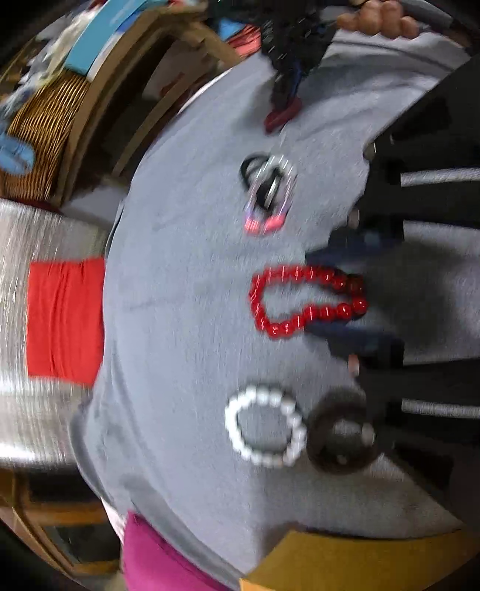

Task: Organize jewelry
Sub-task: 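Grasp the red bead bracelet with the left tool and lift it, then carry the red bracelet in the left tool while the right tool carries the hair tie to the box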

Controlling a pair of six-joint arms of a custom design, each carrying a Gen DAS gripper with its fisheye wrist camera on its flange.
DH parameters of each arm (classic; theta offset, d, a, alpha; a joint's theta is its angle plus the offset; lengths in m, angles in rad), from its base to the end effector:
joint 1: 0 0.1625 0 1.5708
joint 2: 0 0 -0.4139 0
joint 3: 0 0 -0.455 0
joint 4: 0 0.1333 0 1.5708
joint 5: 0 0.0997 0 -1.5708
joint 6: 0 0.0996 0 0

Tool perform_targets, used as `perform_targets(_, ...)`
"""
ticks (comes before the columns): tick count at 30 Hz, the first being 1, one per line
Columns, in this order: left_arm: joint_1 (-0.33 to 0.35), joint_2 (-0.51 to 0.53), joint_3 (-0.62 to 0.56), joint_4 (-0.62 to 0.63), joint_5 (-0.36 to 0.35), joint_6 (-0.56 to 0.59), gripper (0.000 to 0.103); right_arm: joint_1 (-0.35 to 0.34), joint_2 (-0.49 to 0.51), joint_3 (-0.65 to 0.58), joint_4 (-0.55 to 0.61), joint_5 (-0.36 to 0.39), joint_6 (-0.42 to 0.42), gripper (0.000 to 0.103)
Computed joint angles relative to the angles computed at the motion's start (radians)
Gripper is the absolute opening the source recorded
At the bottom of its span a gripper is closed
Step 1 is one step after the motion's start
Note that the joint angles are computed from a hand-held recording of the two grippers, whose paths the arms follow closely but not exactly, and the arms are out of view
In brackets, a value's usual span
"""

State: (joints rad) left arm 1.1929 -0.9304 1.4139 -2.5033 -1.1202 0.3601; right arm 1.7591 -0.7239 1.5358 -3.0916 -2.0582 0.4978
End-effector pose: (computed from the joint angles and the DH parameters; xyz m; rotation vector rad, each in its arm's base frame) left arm -0.1232 -0.7891 0.2454 0.8215 2.5064 -0.6068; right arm 0.2267 -0.7266 0.1046 -0.6594 -2.6204 1.1628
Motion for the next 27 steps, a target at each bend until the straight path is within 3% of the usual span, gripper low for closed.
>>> perform_targets(5, -0.004, -0.007, 0.009, 0.001, 0.009, 0.016, 0.024, 0.002, 0.008, -0.009, 0.001, -0.011, 0.007, 0.008)
perform_targets(8, -0.002, -0.006, 0.005, 0.015, -0.013, 0.015, 0.04, 0.006, 0.014, -0.02, 0.009, -0.027, 0.001, 0.008)
perform_targets(12, -0.014, -0.006, 0.032, -0.032, 0.018, 0.052, 0.041, 0.017, 0.031, -0.042, 0.02, -0.062, -0.032, 0.009)
perform_targets(14, -0.017, -0.004, 0.033, -0.041, 0.025, 0.048, 0.024, 0.023, 0.042, -0.055, 0.018, -0.076, -0.065, 0.009)
perform_targets(17, -0.014, -0.002, 0.024, -0.037, 0.022, 0.031, 0.009, 0.031, 0.056, -0.07, 0.011, -0.095, -0.118, 0.007)
perform_targets(27, -0.018, -0.043, 0.035, -0.059, -0.033, 0.008, 0.009, 0.044, 0.054, -0.062, -0.087, 0.001, -0.209, 0.007)
